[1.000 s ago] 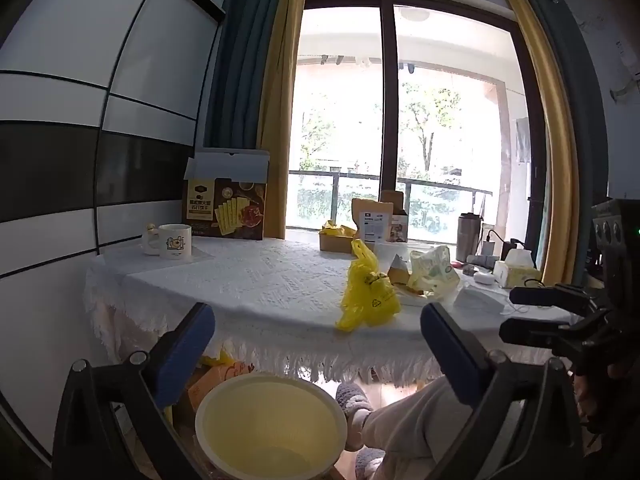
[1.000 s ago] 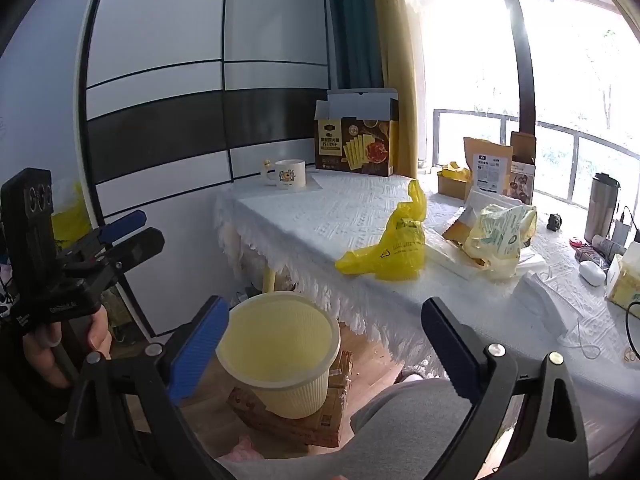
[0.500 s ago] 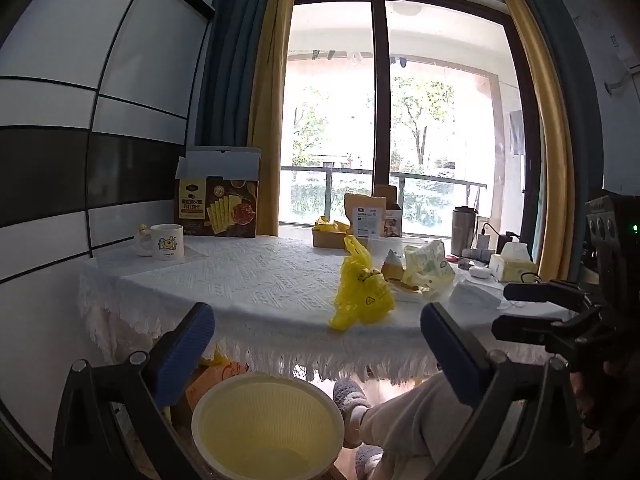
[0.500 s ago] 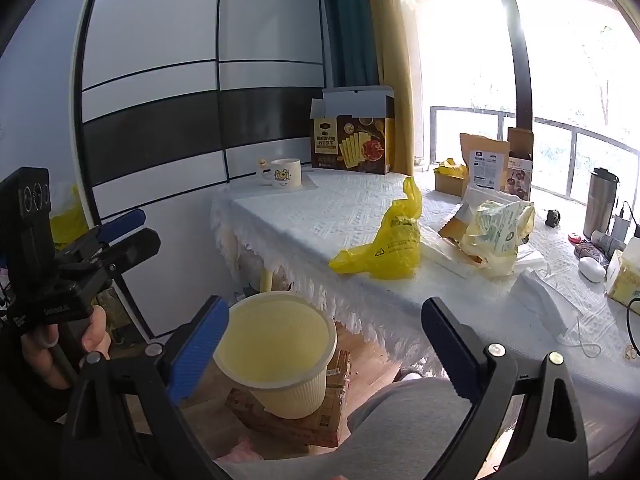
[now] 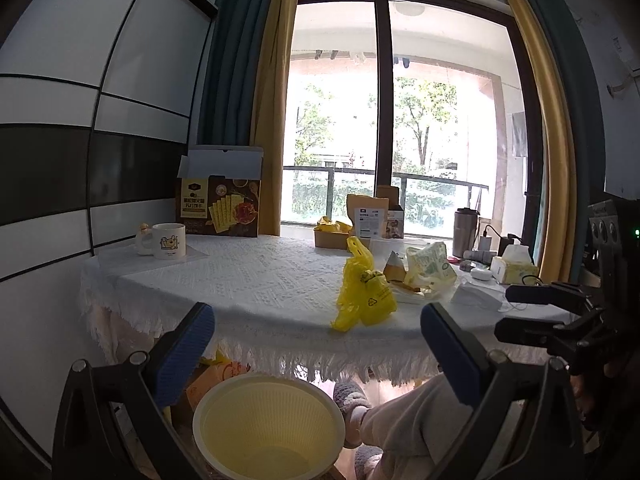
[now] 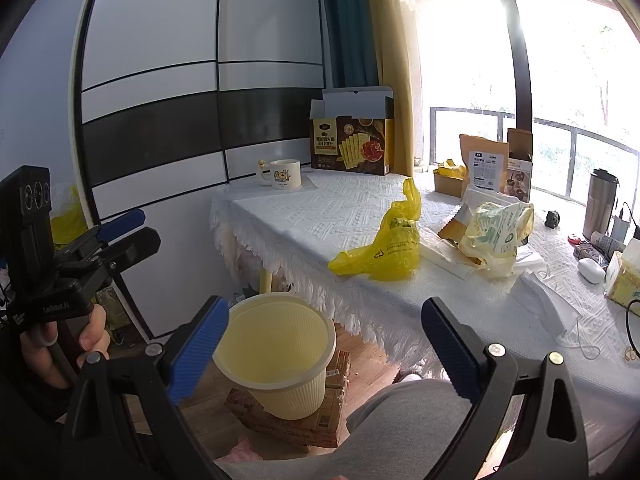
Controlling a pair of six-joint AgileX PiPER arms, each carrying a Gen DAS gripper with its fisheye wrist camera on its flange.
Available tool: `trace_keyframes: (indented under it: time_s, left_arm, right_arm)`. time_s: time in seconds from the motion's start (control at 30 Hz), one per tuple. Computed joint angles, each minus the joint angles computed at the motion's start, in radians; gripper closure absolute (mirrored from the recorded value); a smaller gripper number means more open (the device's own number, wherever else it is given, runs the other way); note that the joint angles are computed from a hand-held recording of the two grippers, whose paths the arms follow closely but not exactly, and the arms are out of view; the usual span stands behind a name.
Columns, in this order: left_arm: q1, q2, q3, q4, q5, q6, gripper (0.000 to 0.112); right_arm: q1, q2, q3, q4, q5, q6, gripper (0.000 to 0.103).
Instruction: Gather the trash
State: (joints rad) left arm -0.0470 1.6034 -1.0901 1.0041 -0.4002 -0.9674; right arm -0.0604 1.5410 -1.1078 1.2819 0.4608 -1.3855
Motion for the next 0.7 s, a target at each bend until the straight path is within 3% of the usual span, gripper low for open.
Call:
trace_keyframes:
  time_s: [0.7]
  left_arm:
    - [-0.004, 0.003, -0.011, 0.007, 0.006, -0.014, 0.010]
  right_arm:
    - [0.002, 0.001, -0.005, -0.008, 0.001, 0.011, 0.007]
